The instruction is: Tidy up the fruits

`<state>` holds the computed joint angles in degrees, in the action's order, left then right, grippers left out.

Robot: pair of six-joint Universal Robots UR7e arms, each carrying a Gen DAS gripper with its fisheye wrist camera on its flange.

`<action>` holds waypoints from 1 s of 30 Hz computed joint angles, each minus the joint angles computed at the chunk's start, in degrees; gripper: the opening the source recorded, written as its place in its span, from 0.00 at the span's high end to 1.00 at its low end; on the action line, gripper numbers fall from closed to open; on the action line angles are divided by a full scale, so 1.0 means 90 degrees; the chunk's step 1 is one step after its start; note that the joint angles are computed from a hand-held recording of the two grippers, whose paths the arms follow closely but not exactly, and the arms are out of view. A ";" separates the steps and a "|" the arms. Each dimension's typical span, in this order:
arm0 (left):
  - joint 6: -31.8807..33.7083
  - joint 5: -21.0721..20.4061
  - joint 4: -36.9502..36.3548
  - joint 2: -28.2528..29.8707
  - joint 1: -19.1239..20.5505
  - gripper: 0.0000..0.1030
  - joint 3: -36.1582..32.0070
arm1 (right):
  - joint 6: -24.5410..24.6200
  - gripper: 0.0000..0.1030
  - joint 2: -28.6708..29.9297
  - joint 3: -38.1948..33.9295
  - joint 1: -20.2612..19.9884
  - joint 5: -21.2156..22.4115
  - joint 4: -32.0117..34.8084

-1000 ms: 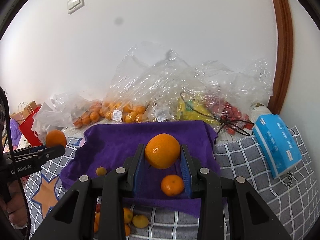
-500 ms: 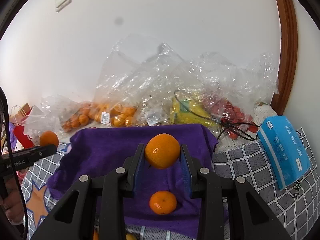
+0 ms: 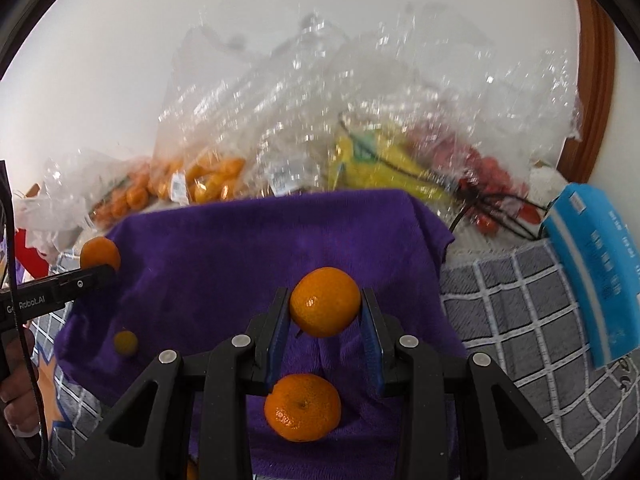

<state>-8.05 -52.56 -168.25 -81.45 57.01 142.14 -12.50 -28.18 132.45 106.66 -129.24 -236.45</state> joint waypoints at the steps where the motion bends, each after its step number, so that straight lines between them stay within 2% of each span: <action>1: 0.0007 -0.0026 0.0005 0.0034 0.0038 0.61 -0.0020 | 0.0006 0.67 0.0009 -0.0009 -0.0018 0.0000 0.0039; 12: 0.0034 -0.0036 0.0025 0.0404 0.0221 0.61 -0.0137 | 0.0047 0.67 0.0131 -0.0075 -0.0185 -0.0008 0.0273; 26: 0.0016 0.0099 0.0214 0.0378 0.0134 0.61 -0.0091 | 0.0120 0.67 0.0105 -0.0132 -0.0145 -0.0096 0.0503; 30: -0.0061 0.0151 0.0404 0.0186 -0.0012 0.61 -0.0025 | 0.0078 0.58 0.0059 -0.0114 0.0022 -0.0244 0.0393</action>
<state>-8.60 -51.20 -164.62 -79.77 56.90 141.91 -11.80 -27.65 131.42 106.86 -131.44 -232.91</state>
